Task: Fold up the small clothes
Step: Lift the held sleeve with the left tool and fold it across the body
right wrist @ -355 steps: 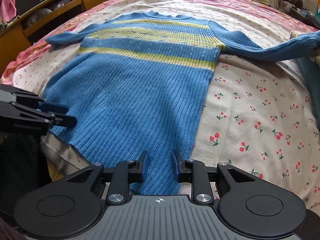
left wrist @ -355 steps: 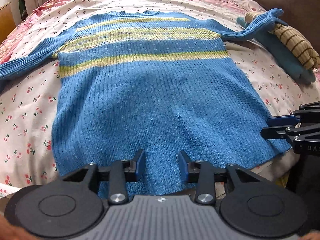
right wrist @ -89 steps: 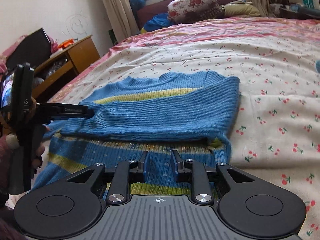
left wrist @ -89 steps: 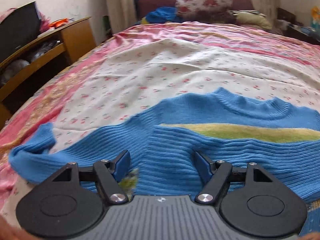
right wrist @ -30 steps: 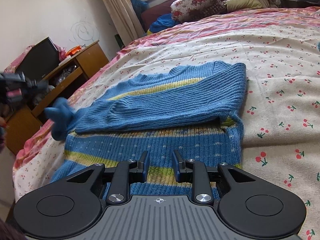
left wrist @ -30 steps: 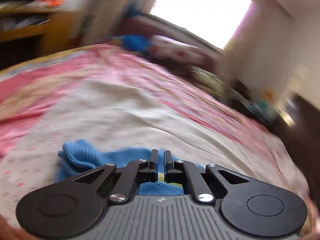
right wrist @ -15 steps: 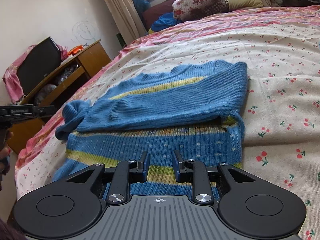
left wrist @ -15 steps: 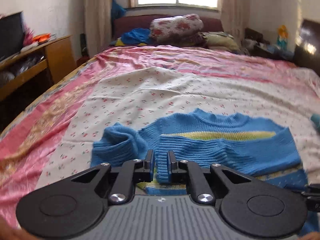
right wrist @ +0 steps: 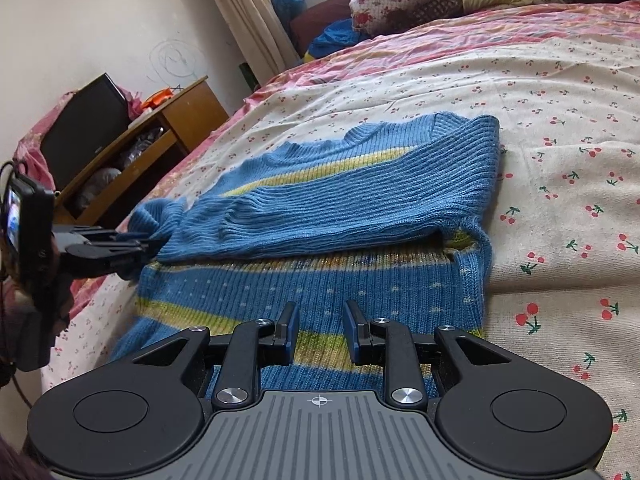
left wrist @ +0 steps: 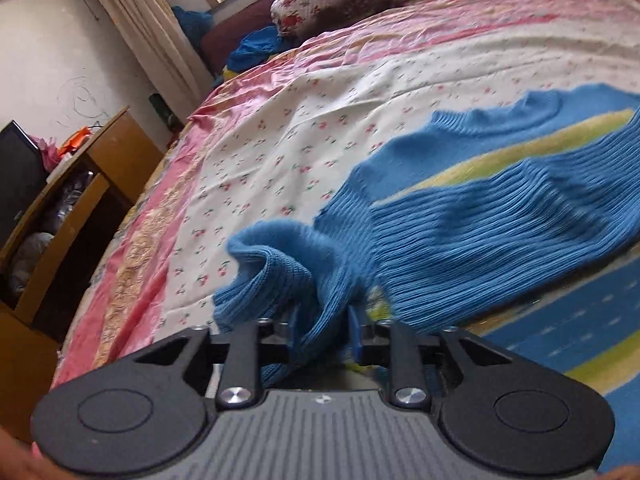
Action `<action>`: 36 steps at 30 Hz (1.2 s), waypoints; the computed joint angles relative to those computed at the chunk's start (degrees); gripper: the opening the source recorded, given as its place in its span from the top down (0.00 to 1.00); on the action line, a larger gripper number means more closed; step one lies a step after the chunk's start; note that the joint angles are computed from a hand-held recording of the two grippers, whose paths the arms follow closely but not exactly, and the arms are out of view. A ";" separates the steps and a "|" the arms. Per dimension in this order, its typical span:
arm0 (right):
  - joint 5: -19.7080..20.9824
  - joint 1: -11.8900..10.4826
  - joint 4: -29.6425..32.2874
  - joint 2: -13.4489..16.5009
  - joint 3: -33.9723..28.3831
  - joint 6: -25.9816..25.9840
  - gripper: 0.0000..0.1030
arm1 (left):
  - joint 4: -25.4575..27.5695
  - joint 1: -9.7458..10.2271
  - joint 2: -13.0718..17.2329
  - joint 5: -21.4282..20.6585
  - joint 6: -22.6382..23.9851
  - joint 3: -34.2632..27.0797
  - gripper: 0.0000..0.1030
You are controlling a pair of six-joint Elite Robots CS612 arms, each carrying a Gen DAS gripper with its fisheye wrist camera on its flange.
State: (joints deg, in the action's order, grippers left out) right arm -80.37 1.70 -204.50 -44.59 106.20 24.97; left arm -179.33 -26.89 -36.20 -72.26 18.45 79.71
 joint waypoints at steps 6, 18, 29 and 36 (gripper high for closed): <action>0.19 -0.04 -0.05 0.06 -0.04 0.06 0.76 | 1.81 0.20 0.52 0.46 -4.64 -1.66 0.84; 1.51 -0.55 -0.50 0.02 0.19 2.36 0.75 | -9.98 3.72 -6.48 -38.18 -23.72 5.61 0.85; 3.38 -1.18 -0.96 -0.39 0.96 6.09 0.75 | -8.43 1.93 -6.11 -31.83 -18.62 11.20 0.77; 5.40 -1.99 -1.77 -1.87 3.61 13.43 0.67 | -14.52 3.34 -4.43 -36.47 -24.11 13.74 0.72</action>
State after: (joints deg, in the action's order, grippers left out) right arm -74.97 -0.29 -206.27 -46.46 109.81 38.40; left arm -193.85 -23.55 -40.63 -108.73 -5.66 93.45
